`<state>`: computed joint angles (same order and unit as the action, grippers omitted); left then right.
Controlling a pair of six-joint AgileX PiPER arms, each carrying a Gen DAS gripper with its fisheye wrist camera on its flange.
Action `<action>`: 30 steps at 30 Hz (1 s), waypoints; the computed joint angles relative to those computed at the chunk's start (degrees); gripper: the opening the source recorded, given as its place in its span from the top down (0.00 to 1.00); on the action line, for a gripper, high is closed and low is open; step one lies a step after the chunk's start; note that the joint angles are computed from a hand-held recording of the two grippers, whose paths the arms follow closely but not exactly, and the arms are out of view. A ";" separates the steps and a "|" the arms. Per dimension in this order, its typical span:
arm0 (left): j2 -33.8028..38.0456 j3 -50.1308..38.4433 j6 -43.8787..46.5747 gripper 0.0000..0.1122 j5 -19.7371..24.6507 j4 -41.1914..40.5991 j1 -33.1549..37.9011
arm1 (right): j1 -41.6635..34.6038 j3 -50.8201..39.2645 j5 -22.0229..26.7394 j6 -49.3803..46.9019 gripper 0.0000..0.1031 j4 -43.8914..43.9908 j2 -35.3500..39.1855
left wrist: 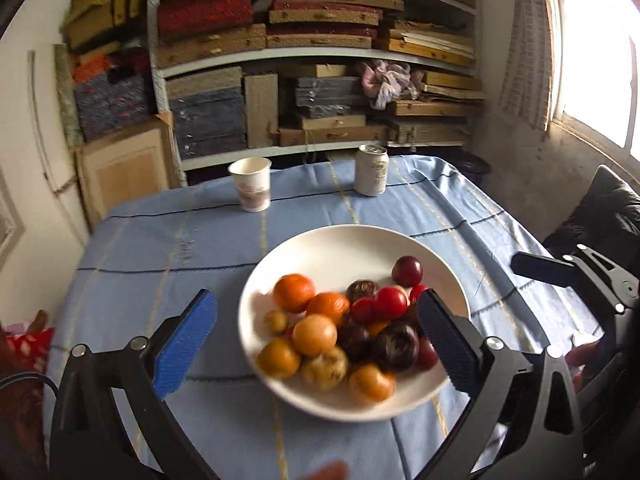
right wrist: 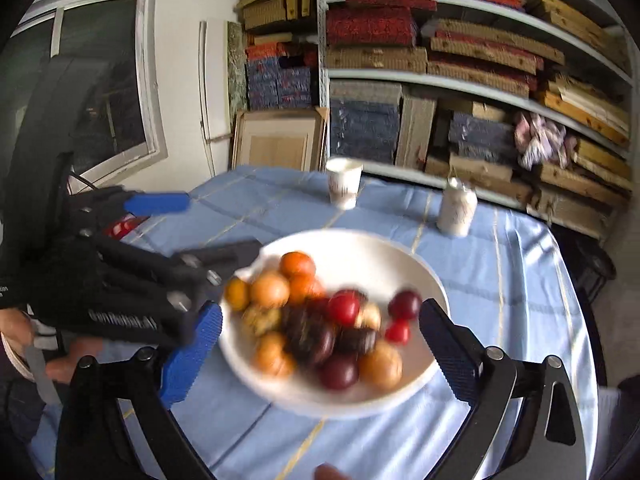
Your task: Organize fruits
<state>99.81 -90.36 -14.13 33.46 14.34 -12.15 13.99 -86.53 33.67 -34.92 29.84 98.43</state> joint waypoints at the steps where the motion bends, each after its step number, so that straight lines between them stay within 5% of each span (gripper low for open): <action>1: -1.83 2.19 -2.80 0.12 -0.03 2.67 -0.73 | -0.29 2.13 1.18 1.58 0.04 -0.68 -2.24; 7: -14.13 16.88 -19.66 0.12 1.87 17.76 -6.85 | 1.87 19.24 -6.96 8.38 0.04 -8.49 -16.06; 12: -22.78 26.83 -31.66 0.12 4.67 27.00 -12.56 | 2.63 28.74 -8.40 14.76 0.04 -11.79 -24.74; 20: -32.85 36.83 -37.63 0.12 6.75 28.03 -17.05 | 4.32 36.25 -8.41 22.51 0.04 -17.24 -32.34; 30: -36.94 38.97 -39.15 0.12 9.54 28.95 -19.42 | 8.19 38.46 -8.35 31.70 0.04 -26.02 -36.57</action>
<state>62.87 -51.39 -53.28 43.00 43.30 -31.57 22.17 -48.07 25.32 -3.21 3.82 61.85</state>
